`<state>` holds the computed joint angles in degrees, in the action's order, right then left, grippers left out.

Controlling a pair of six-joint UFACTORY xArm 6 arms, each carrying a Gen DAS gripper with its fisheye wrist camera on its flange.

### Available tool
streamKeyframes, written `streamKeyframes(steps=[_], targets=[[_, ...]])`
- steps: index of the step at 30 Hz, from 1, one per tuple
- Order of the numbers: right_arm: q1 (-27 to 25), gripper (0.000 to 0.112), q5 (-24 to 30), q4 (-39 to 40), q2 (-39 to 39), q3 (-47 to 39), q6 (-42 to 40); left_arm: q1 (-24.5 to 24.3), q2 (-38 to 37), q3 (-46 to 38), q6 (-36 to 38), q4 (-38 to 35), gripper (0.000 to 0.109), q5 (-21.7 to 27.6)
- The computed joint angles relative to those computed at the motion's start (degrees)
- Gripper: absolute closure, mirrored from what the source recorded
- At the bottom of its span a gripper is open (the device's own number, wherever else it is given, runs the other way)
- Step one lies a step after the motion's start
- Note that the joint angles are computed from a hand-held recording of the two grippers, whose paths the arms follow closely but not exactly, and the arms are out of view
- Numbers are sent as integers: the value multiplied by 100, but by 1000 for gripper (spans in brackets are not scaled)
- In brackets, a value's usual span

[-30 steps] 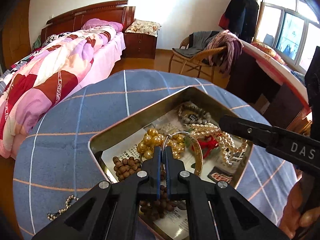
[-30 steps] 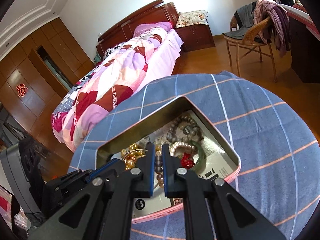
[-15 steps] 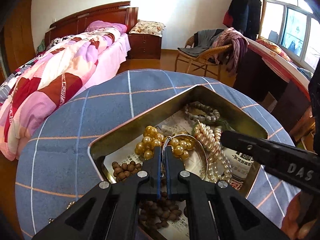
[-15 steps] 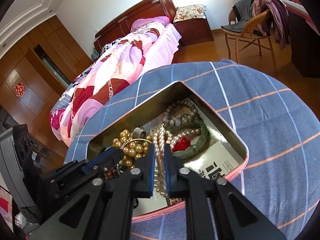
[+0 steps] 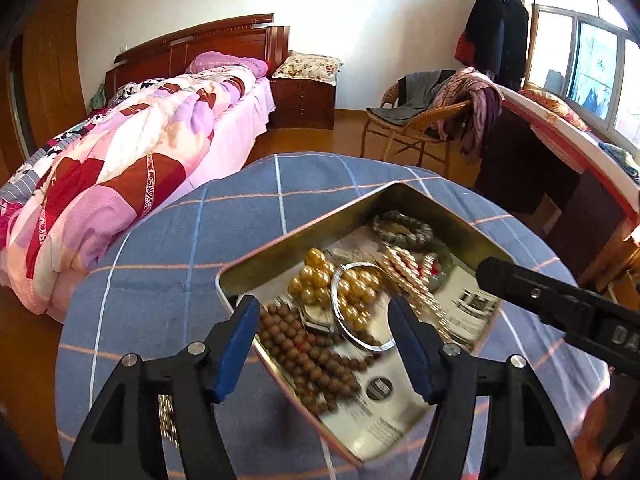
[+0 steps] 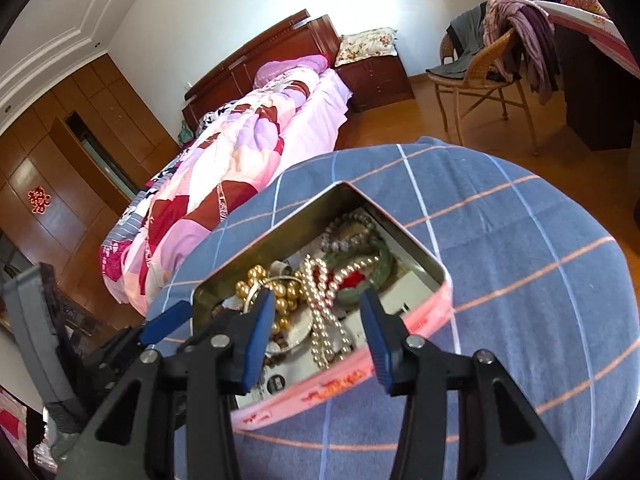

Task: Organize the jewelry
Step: 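Carry the bangle and pearl necklace into the tin and open both tools, then grasp the silver ball chain with the left tool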

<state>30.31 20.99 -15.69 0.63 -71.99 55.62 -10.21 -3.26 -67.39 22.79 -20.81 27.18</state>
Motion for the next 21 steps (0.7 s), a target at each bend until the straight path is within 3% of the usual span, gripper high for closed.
streamKeyframes(steps=[12,21], targets=[[213,63,239,-618,-628,669,681,235,-870,997,91,-39,42,15],[436,63,361,-793,-1031,1137,938,669,-1559,1737,453,-288,42,166]])
